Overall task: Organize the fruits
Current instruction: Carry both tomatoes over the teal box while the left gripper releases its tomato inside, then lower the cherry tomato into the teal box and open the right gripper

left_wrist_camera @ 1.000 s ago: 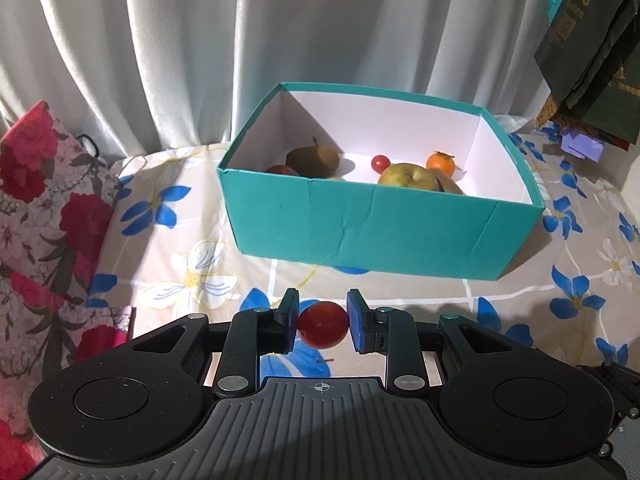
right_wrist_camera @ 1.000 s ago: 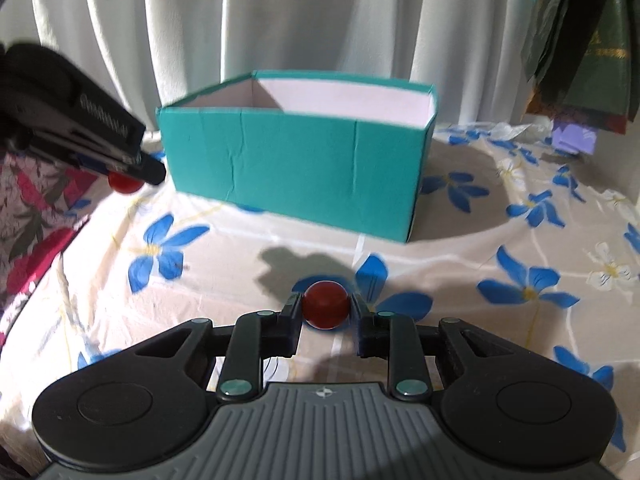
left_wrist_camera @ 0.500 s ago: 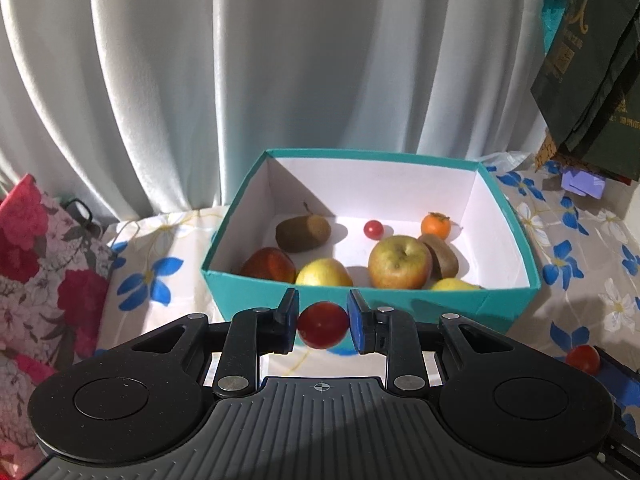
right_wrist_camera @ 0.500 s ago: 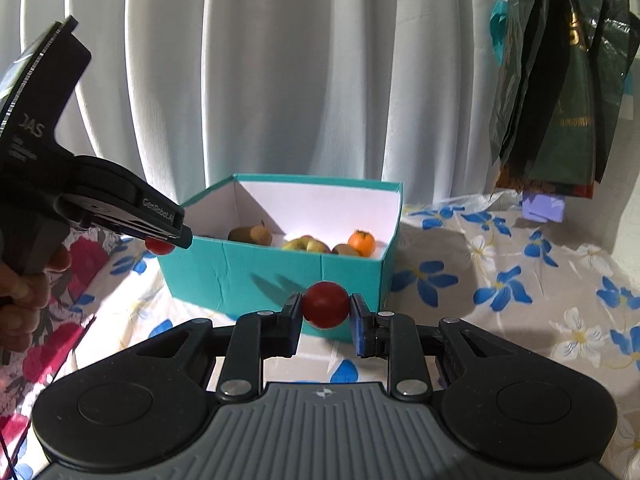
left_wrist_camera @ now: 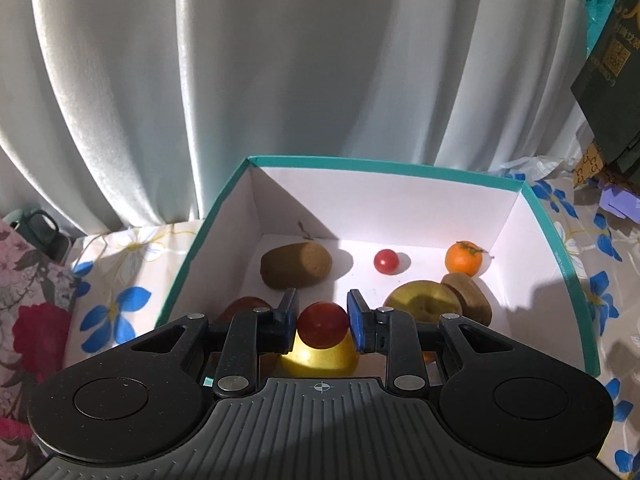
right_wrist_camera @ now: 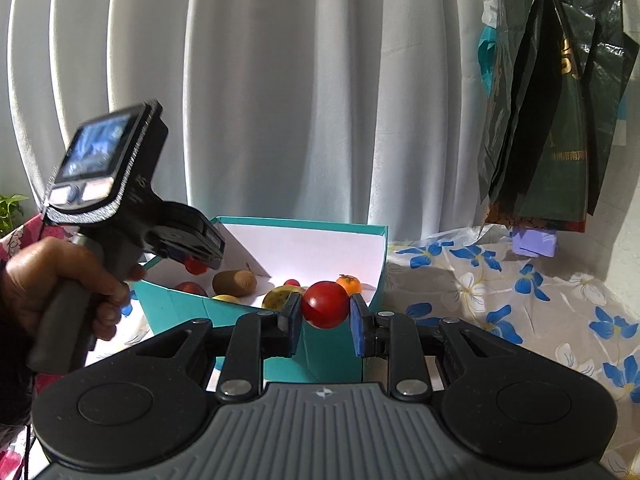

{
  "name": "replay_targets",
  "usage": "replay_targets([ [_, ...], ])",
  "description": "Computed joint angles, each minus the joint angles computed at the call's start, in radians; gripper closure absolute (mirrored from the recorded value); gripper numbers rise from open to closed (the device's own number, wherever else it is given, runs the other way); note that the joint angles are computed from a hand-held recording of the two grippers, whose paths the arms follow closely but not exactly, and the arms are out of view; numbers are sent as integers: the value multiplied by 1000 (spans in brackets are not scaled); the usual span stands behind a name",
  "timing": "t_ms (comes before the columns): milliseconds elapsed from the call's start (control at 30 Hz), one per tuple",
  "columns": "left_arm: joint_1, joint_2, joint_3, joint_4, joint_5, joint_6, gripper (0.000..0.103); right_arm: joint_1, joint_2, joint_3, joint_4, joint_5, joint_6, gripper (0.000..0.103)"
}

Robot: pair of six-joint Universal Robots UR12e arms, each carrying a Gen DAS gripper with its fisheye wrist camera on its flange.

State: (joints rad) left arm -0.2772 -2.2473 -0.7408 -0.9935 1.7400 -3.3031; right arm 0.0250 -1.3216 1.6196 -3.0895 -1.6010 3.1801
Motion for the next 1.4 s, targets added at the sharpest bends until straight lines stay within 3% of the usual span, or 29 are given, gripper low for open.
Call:
replay_targets([
  [600,7,-58,59,-67,-16,0,70,-3,15,-18,9,17,16,79],
  [700,7,-62,64,-69,-10,-3,61,-3,16,-19,7,13,15,79],
  [800,8,-61,63,-67,-9,-14,37,-3,17,-21,7,11,19,79],
  [867,7,-57,53,-49,8,-19,16,-3,19,-23,6,8,21,79],
  [933,6,-48,34,-14,23,-26,7,-3,19,-23,6,10,20,79],
  [1100,12,-31,8,30,13,-51,2,-4,21,-25,2,8,22,79],
  [1233,10,-18,12,-16,57,-64,2,-5,23,-26,-3,8,22,79],
  [1400,-3,48,-67,2,128,-70,0,-5,28,-33,-2,9,23,79],
])
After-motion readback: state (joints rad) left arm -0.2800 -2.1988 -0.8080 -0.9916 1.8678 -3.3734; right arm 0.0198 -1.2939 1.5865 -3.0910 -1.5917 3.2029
